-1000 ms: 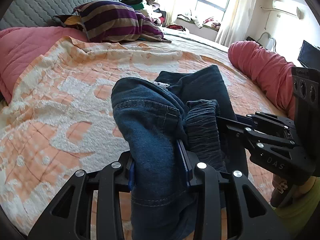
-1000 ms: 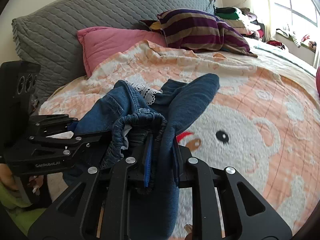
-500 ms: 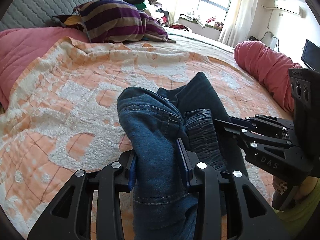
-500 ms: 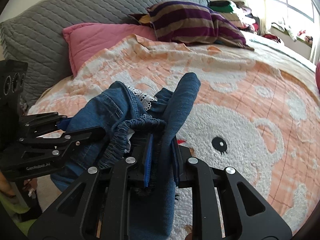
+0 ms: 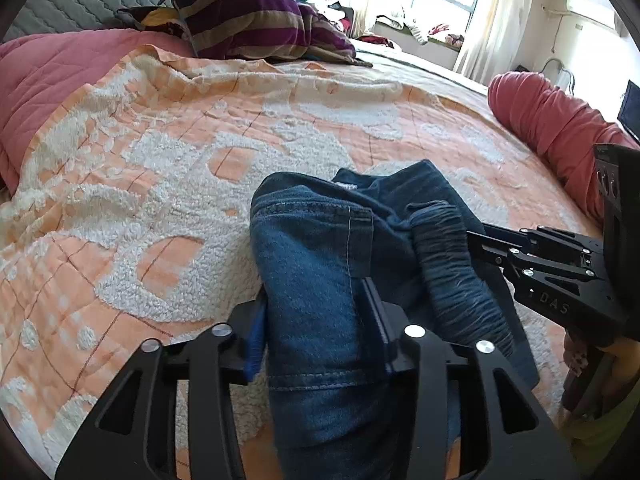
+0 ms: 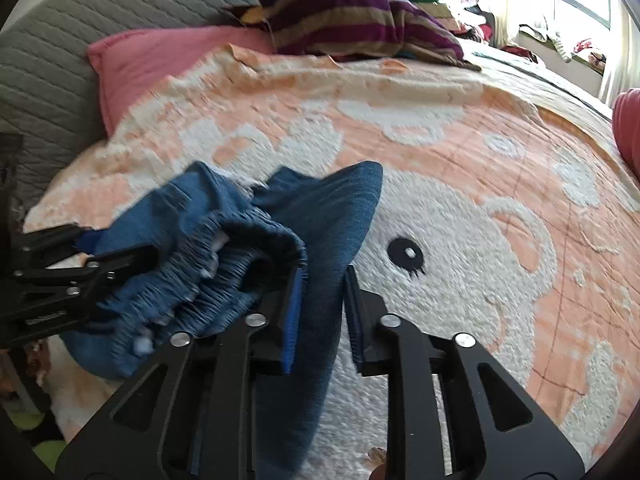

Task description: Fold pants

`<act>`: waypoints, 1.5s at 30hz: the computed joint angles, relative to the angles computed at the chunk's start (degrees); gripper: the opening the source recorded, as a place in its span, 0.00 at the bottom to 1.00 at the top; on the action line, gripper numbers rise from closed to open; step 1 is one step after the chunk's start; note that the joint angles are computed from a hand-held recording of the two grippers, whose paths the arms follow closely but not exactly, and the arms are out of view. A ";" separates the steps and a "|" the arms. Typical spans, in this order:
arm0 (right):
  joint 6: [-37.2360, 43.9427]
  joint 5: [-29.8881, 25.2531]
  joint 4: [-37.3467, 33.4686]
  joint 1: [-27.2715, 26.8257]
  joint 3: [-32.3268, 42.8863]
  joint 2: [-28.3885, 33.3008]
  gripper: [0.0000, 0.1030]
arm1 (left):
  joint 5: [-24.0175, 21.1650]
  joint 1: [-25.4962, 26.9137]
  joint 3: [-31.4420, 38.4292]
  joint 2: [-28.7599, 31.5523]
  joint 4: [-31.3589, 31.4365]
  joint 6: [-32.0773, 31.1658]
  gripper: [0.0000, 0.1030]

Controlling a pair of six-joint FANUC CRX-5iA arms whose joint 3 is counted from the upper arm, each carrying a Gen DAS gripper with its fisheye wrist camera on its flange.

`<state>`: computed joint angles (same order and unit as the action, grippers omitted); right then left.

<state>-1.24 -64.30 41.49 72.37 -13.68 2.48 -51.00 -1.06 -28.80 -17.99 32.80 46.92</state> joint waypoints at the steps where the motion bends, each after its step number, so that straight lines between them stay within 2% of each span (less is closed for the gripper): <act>1: 0.95 -1.42 -0.99 0.01 0.77 0.72 0.24 | 0.15 -0.07 -0.02 0.06 -0.46 0.11 0.45; 6: 1.08 -2.49 -2.66 -0.07 1.12 1.16 0.31 | -0.40 0.01 -0.11 0.54 -1.11 0.41 0.49; 8: -0.05 -2.30 -1.90 0.17 0.48 0.38 0.38 | -0.54 0.18 -0.12 0.44 -1.17 0.54 0.51; 10: -1.72 -2.08 -0.62 0.75 -0.26 -0.57 0.51 | -0.63 0.34 -0.20 -0.01 -1.18 0.54 0.52; 12: -3.00 -2.75 1.05 1.60 -0.63 -1.07 0.57 | -0.61 0.60 -0.52 -0.99 -1.24 0.74 0.59; 13: -3.62 -3.50 2.12 2.20 -0.69 -1.22 0.59 | -0.80 1.05 -1.04 -1.77 -0.62 0.27 0.65; 17: -5.68 -6.75 6.28 4.83 -0.63 -1.74 0.73 | -1.94 2.68 -2.36 -4.62 0.79 -0.91 0.71; 18: -5.74 -7.13 6.81 5.09 -0.50 -1.76 0.77 | -2.40 3.24 -2.64 -5.36 1.18 -1.19 0.75; 19: -6.48 -8.09 7.99 6.02 -0.59 -2.00 0.82 | -2.68 3.86 -3.07 -6.25 1.76 -1.55 0.83; 20: -7.47 -8.96 9.33 7.05 -0.87 -2.34 0.84 | -3.05 4.63 -3.47 -7.38 2.28 -1.71 0.88; 23: -10.19 -11.36 12.31 9.77 -1.54 -3.12 0.90 | -4.89 7.16 -4.42 -10.38 3.93 -2.74 0.95; 31: -15.16 -16.53 15.77 16.79 -2.40 -3.84 0.91 | -11.24 14.81 -6.86 -18.51 6.95 -5.88 0.96; 38: -16.71 -20.64 14.72 20.93 -0.82 -2.97 0.91 | -20.33 23.49 -8.09 -23.17 8.95 -10.81 0.96; 45: -17.02 -23.45 12.74 22.93 1.04 -2.04 0.91 | -27.15 30.50 -9.51 -26.94 10.46 -15.56 0.96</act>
